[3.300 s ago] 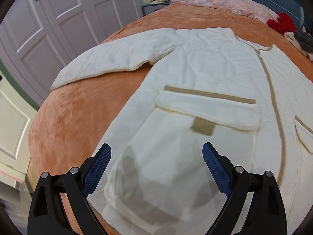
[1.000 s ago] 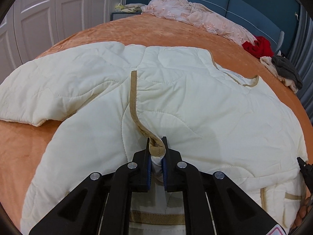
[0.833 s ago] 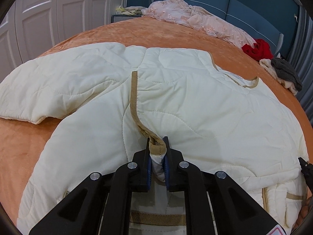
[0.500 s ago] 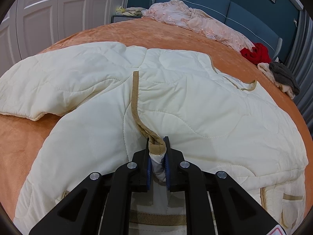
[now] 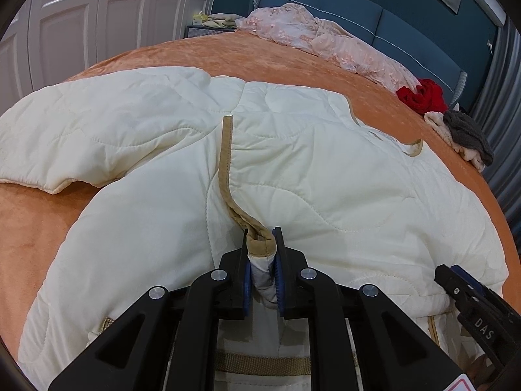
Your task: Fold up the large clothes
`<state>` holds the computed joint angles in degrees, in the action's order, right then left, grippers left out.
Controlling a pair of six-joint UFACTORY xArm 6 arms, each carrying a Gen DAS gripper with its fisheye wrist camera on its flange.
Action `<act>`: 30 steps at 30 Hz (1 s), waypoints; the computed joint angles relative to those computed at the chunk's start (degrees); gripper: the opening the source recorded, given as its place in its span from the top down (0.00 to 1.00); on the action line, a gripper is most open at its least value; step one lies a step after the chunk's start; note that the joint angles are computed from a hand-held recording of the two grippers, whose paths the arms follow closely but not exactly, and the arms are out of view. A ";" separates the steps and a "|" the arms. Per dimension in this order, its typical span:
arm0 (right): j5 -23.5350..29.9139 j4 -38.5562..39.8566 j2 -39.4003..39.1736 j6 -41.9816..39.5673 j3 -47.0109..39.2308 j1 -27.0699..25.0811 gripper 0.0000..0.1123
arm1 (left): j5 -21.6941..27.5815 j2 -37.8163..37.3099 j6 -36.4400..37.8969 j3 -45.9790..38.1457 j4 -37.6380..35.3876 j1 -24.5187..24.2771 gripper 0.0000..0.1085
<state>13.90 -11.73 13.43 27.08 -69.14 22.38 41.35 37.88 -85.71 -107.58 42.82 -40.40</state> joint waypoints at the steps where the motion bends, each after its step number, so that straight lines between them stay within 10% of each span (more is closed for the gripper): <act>1: -0.49 -0.60 0.00 0.51 0.26 -0.06 0.70 | -0.12 0.01 -0.15 0.05 0.16 0.03 0.89; 12: -3.15 -12.35 0.28 10.30 1.02 -0.74 0.70 | -7.00 -3.28 -6.35 5.85 2.06 1.42 0.86; 20: -3.26 -12.65 0.10 10.38 1.22 -0.90 0.70 | -14.80 -26.30 -29.63 33.17 11.91 6.54 0.54; 30: -3.31 -12.29 0.04 10.10 1.28 -0.89 0.70 | -15.44 -52.23 -33.31 63.31 3.18 26.06 0.52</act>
<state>10.58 -24.03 13.47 37.19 -67.86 21.49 25.91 -14.35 -119.02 -44.27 46.01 -14.34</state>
